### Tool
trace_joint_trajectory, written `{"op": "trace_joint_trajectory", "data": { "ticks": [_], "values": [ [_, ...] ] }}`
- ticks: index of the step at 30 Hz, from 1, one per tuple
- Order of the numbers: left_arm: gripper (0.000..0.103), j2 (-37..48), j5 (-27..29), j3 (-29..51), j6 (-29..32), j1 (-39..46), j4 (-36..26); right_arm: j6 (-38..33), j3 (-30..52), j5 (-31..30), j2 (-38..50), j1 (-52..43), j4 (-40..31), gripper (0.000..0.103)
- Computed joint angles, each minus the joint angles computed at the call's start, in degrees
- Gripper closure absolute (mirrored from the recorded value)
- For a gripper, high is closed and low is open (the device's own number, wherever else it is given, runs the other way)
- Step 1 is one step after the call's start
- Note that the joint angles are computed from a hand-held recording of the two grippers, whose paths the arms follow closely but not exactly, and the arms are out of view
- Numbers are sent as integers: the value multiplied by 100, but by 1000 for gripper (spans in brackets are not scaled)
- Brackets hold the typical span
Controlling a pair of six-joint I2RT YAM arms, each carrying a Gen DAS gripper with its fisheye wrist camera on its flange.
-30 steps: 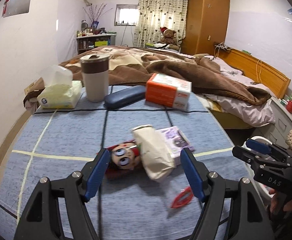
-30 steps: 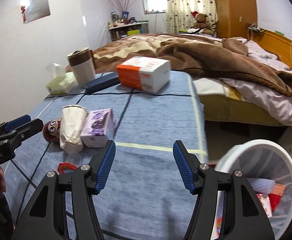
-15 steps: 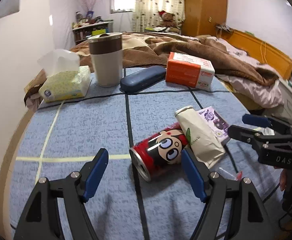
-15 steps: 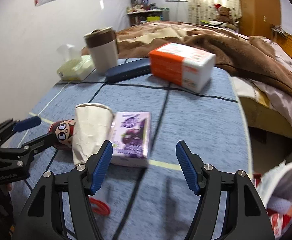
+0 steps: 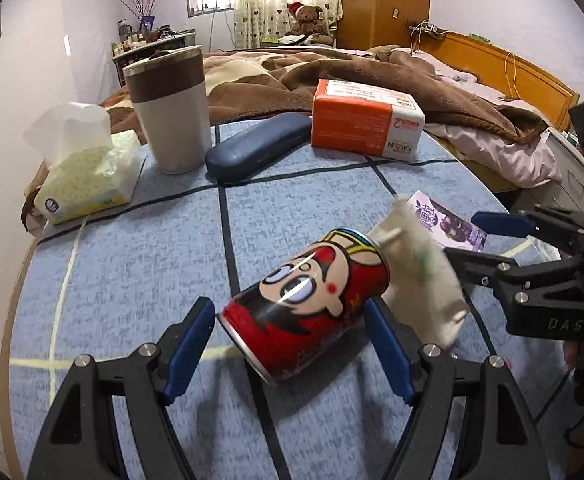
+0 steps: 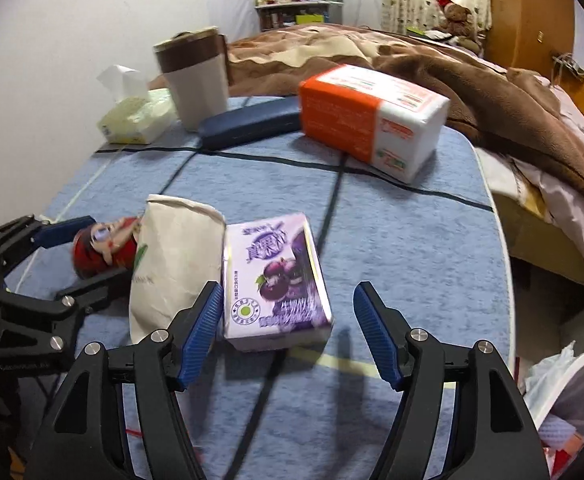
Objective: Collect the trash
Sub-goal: 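Grasp the purple grape milk box with the right gripper while the left approaches the red can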
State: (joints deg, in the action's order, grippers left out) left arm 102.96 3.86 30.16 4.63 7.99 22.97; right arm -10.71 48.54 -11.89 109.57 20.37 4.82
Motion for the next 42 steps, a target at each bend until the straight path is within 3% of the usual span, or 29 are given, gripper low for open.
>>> {"op": "trace_joint_trajectory", "data": {
  "ticks": [10,21,23,24,35,42],
  "values": [
    [24,248,-4,545,428,-42,-180,-345,217,270,225,18,63,34],
    [25,530,-550,726,672,-59,-270,-420,261,403,318,-27,168,34],
    [29,597,-589,814,578,27,-382,-350,243,299,318,-69,188,44],
    [30,580,-578,814,492,85,-410,-322,232,281,321,-75,200,44],
    [38,360,17,513,-109,445,-334,-85,-41,3,200,-155,458,44],
    [37,331,475,579,-379,524,-588,-19,-259,-15,63,-231,625,44]
  ]
}}
